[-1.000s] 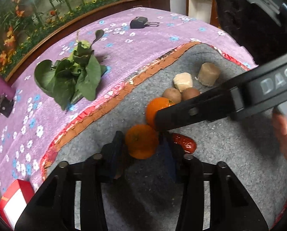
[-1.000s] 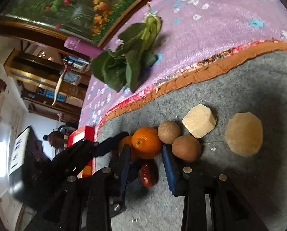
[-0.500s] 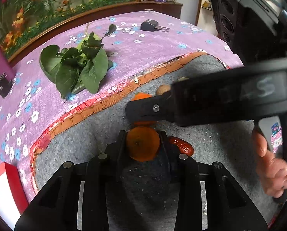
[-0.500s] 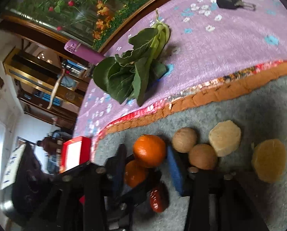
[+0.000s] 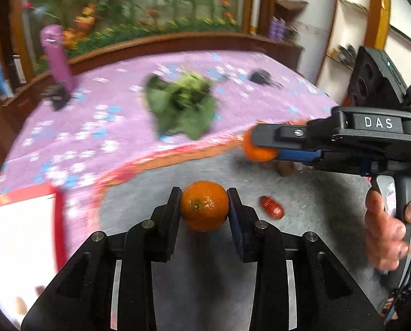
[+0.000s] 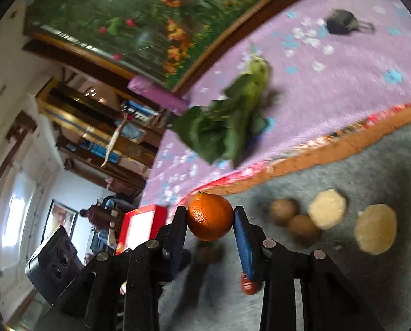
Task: Organize fruits
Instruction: 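Grasp an orange with the left gripper while the right grasps another orange, then carry both oranges into the red-rimmed tray and open both grippers, then grasp a red jujube with the left gripper while the right grasps a beige octagonal slice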
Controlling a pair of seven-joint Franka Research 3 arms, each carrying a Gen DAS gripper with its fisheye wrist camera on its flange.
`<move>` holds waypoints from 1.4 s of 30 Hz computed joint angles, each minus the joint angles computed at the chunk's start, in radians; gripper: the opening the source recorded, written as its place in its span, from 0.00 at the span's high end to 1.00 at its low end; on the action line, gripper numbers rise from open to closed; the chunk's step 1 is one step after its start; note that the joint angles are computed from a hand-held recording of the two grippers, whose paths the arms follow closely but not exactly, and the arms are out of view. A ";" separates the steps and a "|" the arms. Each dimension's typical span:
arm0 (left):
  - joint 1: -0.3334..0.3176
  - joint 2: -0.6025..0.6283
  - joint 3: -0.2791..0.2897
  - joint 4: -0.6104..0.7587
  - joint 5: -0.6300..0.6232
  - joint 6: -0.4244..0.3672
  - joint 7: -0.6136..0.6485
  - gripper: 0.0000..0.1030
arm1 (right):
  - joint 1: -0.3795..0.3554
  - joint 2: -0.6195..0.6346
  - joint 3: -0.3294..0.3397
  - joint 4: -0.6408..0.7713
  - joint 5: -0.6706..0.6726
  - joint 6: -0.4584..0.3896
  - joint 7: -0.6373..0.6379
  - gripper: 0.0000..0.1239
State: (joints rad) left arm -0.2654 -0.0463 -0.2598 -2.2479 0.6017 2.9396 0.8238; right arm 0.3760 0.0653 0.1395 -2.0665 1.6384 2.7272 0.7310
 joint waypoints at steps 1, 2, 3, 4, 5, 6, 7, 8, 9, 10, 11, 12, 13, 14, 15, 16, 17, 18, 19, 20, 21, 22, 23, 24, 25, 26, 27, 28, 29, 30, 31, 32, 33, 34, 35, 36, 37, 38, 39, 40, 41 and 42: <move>0.016 -0.047 -0.004 -0.031 0.083 -0.021 -0.093 0.69 | 0.006 -0.004 0.006 0.003 -0.010 -0.004 0.000 0.73; 0.032 -0.085 -0.011 -0.057 0.124 -0.038 -0.149 0.69 | 0.011 -0.004 0.009 0.006 -0.022 -0.008 0.006 0.73; 0.050 -0.127 -0.016 -0.088 0.149 -0.052 -0.197 0.69 | 0.020 -0.004 0.016 0.012 -0.046 -0.013 0.015 0.73; 0.067 -0.176 -0.020 -0.128 0.159 -0.064 -0.238 0.69 | 0.029 -0.005 0.022 0.017 -0.064 -0.014 0.019 0.73; 0.082 -0.217 -0.021 -0.164 0.158 -0.073 -0.266 0.69 | 0.042 -0.001 0.031 0.027 -0.088 -0.010 0.027 0.73; 0.097 -0.257 -0.020 -0.197 0.150 -0.083 -0.285 0.69 | 0.057 0.007 0.042 0.043 -0.115 -0.009 0.038 0.73; 0.116 -0.318 -0.018 -0.248 0.144 -0.099 -0.309 0.69 | 0.072 0.020 0.053 0.063 -0.142 -0.013 0.053 0.73; 0.136 -0.345 -0.028 -0.269 0.147 -0.112 -0.326 0.69 | 0.081 0.029 0.059 0.076 -0.159 -0.017 0.064 0.73; 0.158 -0.387 -0.040 -0.298 0.153 -0.140 -0.347 0.69 | 0.097 0.046 0.071 0.099 -0.187 -0.019 0.080 0.73; 0.175 -0.422 -0.047 -0.324 0.157 -0.165 -0.359 0.69 | 0.114 0.064 0.084 0.124 -0.220 -0.016 0.095 0.73; 0.184 -0.454 -0.042 -0.352 0.154 -0.179 -0.361 0.69 | 0.125 0.081 0.093 0.144 -0.240 -0.010 0.104 0.73; 0.188 -0.479 -0.035 -0.375 0.145 -0.190 -0.355 0.69 | 0.142 0.105 0.105 0.173 -0.268 -0.003 0.116 0.73; 0.191 -0.506 -0.028 -0.401 0.132 -0.205 -0.350 0.69 | 0.153 0.125 0.115 0.196 -0.290 0.001 0.127 0.73; 0.199 -0.524 -0.034 -0.416 0.127 -0.225 -0.354 0.69 | 0.170 0.155 0.127 0.227 -0.330 0.008 0.152 0.73; 0.212 -0.534 -0.043 -0.427 0.128 -0.245 -0.360 0.69 | 0.181 0.173 0.134 0.244 -0.364 0.016 0.176 0.73; 0.217 -0.549 -0.043 -0.443 0.126 -0.265 -0.357 0.69 | 0.190 0.185 0.143 0.249 -0.390 0.024 0.191 0.73; 0.218 -0.565 -0.043 -0.462 0.121 -0.284 -0.358 0.69 | 0.202 0.206 0.147 0.266 -0.438 0.028 0.225 0.73; 0.223 -0.575 -0.043 -0.474 0.120 -0.294 -0.361 0.69 | 0.216 0.229 0.150 0.282 -0.489 0.032 0.266 0.73; 0.225 -0.589 -0.038 -0.490 0.119 -0.299 -0.360 0.69 | 0.225 0.248 0.154 0.295 -0.531 0.035 0.301 0.73; 0.221 -0.597 -0.042 -0.492 0.111 -0.313 -0.361 0.69 | 0.232 0.262 0.159 0.302 -0.566 0.043 0.329 0.73; 0.222 -0.606 -0.040 -0.502 0.109 -0.323 -0.360 0.69 | 0.239 0.273 0.161 0.308 -0.605 0.051 0.360 0.73; 0.221 -0.617 -0.036 -0.510 0.104 -0.336 -0.354 0.69 | 0.253 0.285 0.154 0.316 -0.663 0.063 0.407 0.73; 0.226 -0.621 -0.039 -0.514 0.103 -0.353 -0.356 0.68 | 0.282 0.300 0.134 0.325 -0.751 0.080 0.481 0.72; 0.232 -0.624 -0.044 -0.513 0.103 -0.370 -0.364 0.68 | 0.291 0.313 0.129 0.338 -0.795 0.083 0.517 0.72; 0.235 -0.622 -0.049 -0.508 0.104 -0.383 -0.372 0.68 | 0.292 0.321 0.131 0.345 -0.825 0.082 0.542 0.71; 0.240 -0.625 -0.049 -0.506 0.107 -0.394 -0.379 0.67 | 0.284 0.332 0.137 0.359 -0.843 0.078 0.554 0.70; 0.239 -0.630 -0.053 -0.503 0.105 -0.415 -0.385 0.67 | 0.267 0.333 0.160 0.360 -0.834 0.093 0.540 0.65; 0.239 -0.638 -0.055 -0.504 0.109 -0.427 -0.393 0.67 | 0.247 0.327 0.187 0.352 -0.814 0.116 0.516 0.63; 0.235 -0.648 -0.056 -0.506 0.112 -0.436 -0.398 0.67 | 0.213 0.315 0.227 0.333 -0.763 0.152 0.455 0.62; 0.235 -0.657 -0.060 -0.507 0.120 -0.445 -0.405 0.65 | 0.177 0.304 0.274 0.320 -0.690 0.192 0.372 0.61; 0.235 -0.667 -0.071 -0.505 0.132 -0.455 -0.418 0.63 | 0.149 0.289 0.306 0.306 -0.627 0.217 0.302 0.61; 0.234 -0.676 -0.080 -0.503 0.144 -0.458 -0.430 0.60 | 0.132 0.272 0.321 0.292 -0.572 0.244 0.248 0.61; 0.230 -0.682 -0.088 -0.500 0.156 -0.458 -0.442 0.58 | 0.130 0.258 0.318 0.282 -0.543 0.255 0.225 0.61; 0.220 -0.688 -0.091 -0.497 0.164 -0.452 -0.449 0.58 | 0.121 0.240 0.317 0.270 -0.506 0.265 0.194 0.61; 0.213 -0.686 -0.094 -0.491 0.170 -0.443 -0.455 0.58 | 0.119 0.225 0.313 0.256 -0.471 0.271 0.166 0.61; 0.203 -0.678 -0.096 -0.482 0.174 -0.430 -0.457 0.58 | 0.115 0.205 0.304 0.237 -0.435 0.283 0.142 0.61; 0.188 -0.662 -0.100 -0.469 0.177 -0.410 -0.455 0.58 | 0.108 0.185 0.298 0.216 -0.391 0.288 0.112 0.61; 0.176 -0.646 -0.103 -0.458 0.179 -0.393 -0.450 0.57 | 0.098 0.160 0.290 0.192 -0.340 0.286 0.079 0.61; 0.164 -0.627 -0.106 -0.446 0.178 -0.378 -0.443 0.57 | 0.091 0.136 0.275 0.172 -0.302 0.286 0.061 0.61; 0.156 -0.606 -0.109 -0.431 0.178 -0.368 -0.436 0.57 | 0.081 0.100 0.261 0.138 -0.244 0.293 0.023 0.61; 0.144 -0.582 -0.111 -0.416 0.178 -0.353 -0.425 0.57 | 0.088 0.087 0.243 0.128 -0.245 0.304 0.034 0.61; 0.131 -0.553 -0.117 -0.397 0.177 -0.338 -0.413 0.57 | 0.082 0.054 0.224 0.097 -0.197 0.312 0.001 0.61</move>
State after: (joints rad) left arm -0.1341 -0.5997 -0.3764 -2.6454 0.7785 2.6016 0.4109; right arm 0.4578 0.1194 0.3635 -1.9695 1.4414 3.0389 0.7324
